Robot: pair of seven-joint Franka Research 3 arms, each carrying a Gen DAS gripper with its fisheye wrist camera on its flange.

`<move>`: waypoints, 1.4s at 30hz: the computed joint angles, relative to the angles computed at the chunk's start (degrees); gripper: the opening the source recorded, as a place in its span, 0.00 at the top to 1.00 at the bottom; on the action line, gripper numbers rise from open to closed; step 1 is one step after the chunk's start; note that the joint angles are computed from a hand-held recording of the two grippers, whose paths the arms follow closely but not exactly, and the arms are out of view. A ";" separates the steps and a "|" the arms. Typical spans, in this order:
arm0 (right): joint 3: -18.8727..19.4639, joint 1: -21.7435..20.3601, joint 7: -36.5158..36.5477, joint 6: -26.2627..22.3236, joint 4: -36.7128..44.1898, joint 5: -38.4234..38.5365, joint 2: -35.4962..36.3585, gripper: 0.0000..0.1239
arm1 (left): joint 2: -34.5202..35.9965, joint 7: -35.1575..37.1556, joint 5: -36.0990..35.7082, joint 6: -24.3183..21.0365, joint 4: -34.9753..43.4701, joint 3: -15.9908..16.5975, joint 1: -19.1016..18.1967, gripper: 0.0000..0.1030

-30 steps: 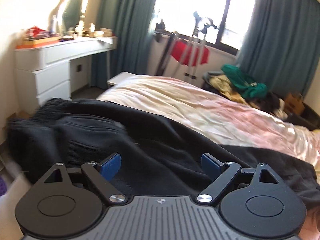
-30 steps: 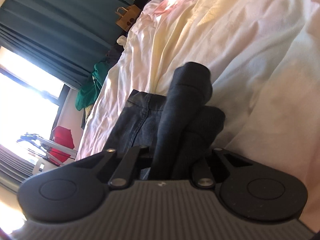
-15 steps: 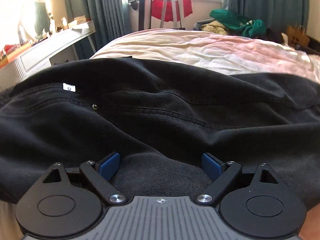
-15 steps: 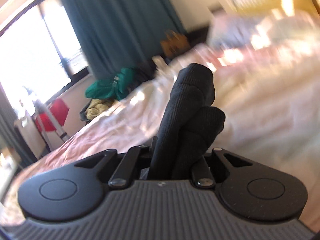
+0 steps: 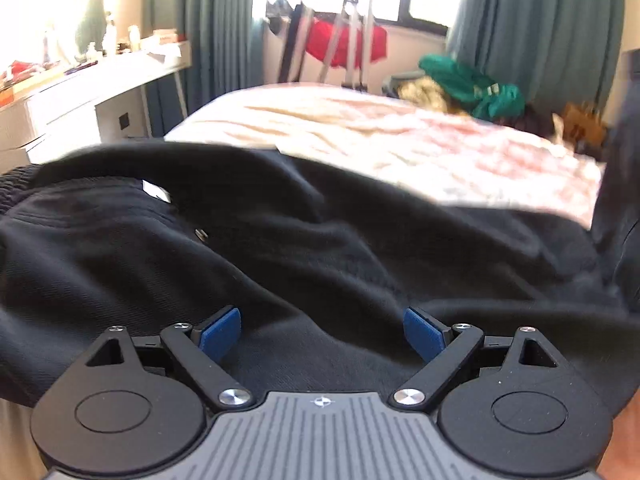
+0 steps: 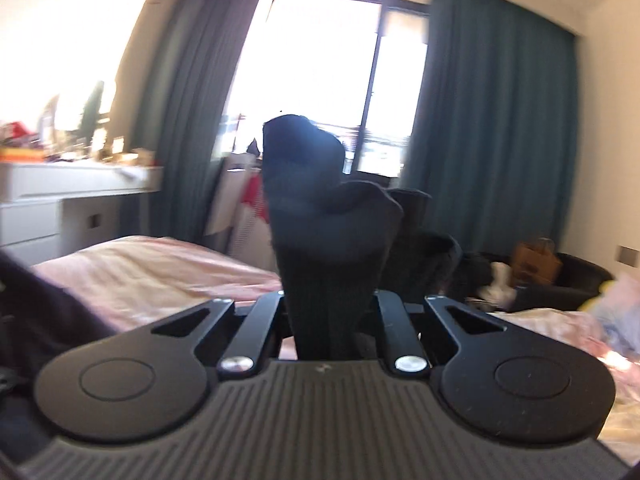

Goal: Fold clothes
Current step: 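Lay the leg end onto the trousers and open the right gripper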

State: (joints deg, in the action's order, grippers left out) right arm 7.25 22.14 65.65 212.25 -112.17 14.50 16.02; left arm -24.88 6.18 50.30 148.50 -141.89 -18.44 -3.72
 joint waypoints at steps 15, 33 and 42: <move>-0.76 13.57 -13.65 -8.64 -3.73 8.47 1.28 0.89 | -14.98 -10.04 -0.11 17.54 -8.98 -0.13 10.55 0.11; 30.98 -19.88 -21.31 -45.37 -0.58 21.00 -6.75 0.48 | -15.15 -2.47 -6.10 28.64 -9.69 -12.66 22.73 0.10; 25.75 -19.74 -37.18 -39.03 -3.76 47.76 -13.78 0.43 | -10.84 -0.02 -6.62 25.05 -7.32 -16.40 22.78 0.09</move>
State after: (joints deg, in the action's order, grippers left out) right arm 33.00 2.40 28.47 173.22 -115.93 62.26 2.23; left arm -35.73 6.16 43.68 173.55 -149.21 -34.84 19.06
